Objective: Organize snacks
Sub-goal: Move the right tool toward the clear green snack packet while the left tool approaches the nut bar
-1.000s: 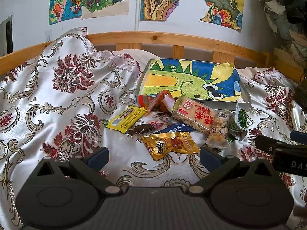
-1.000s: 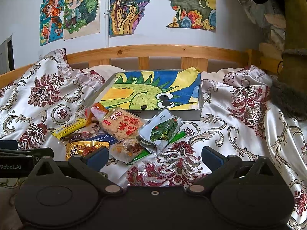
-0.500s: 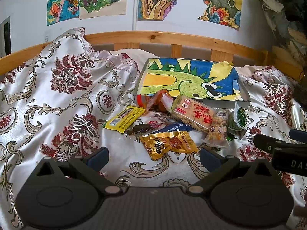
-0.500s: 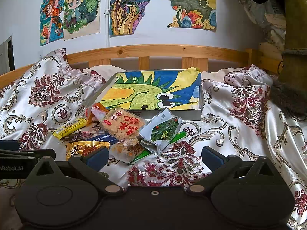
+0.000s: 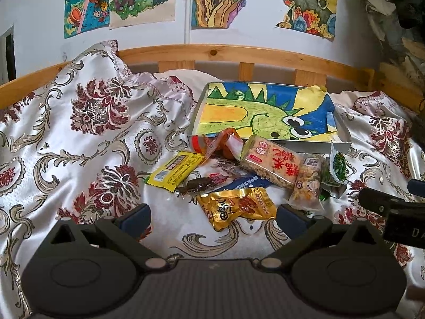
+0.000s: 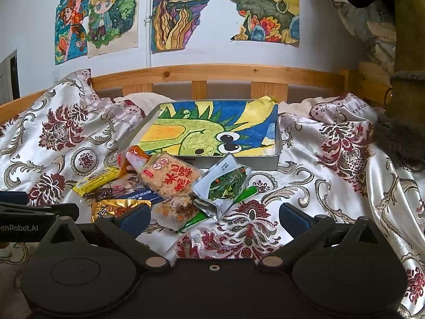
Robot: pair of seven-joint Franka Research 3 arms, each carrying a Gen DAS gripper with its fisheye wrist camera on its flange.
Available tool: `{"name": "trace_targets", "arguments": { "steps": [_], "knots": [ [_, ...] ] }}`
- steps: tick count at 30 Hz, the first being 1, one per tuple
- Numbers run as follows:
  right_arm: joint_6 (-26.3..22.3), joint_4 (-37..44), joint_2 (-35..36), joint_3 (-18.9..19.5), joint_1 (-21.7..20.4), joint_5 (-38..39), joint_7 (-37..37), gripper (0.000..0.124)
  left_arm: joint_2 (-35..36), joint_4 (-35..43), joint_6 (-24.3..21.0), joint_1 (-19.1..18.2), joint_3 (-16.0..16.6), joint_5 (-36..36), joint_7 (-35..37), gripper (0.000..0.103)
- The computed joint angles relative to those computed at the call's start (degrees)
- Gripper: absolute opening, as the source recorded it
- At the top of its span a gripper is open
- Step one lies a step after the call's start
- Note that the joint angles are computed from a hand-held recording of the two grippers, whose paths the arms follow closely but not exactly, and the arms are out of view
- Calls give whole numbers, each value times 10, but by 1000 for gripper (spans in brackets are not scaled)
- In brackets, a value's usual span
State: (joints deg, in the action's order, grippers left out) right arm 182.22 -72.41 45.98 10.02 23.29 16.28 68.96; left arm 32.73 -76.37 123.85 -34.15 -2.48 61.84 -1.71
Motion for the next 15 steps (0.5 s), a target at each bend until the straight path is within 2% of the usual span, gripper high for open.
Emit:
{"name": "trace_targets", "arguments": {
  "steps": [6,15],
  "knots": [
    [-13,35,14,-7,4,-4,4,102,2,3,23,10,0,-4,21,103],
    [-74,200,103,-19,16,-21,-2,102,28,47,27,15,12,-18,56,103]
  ]
}}
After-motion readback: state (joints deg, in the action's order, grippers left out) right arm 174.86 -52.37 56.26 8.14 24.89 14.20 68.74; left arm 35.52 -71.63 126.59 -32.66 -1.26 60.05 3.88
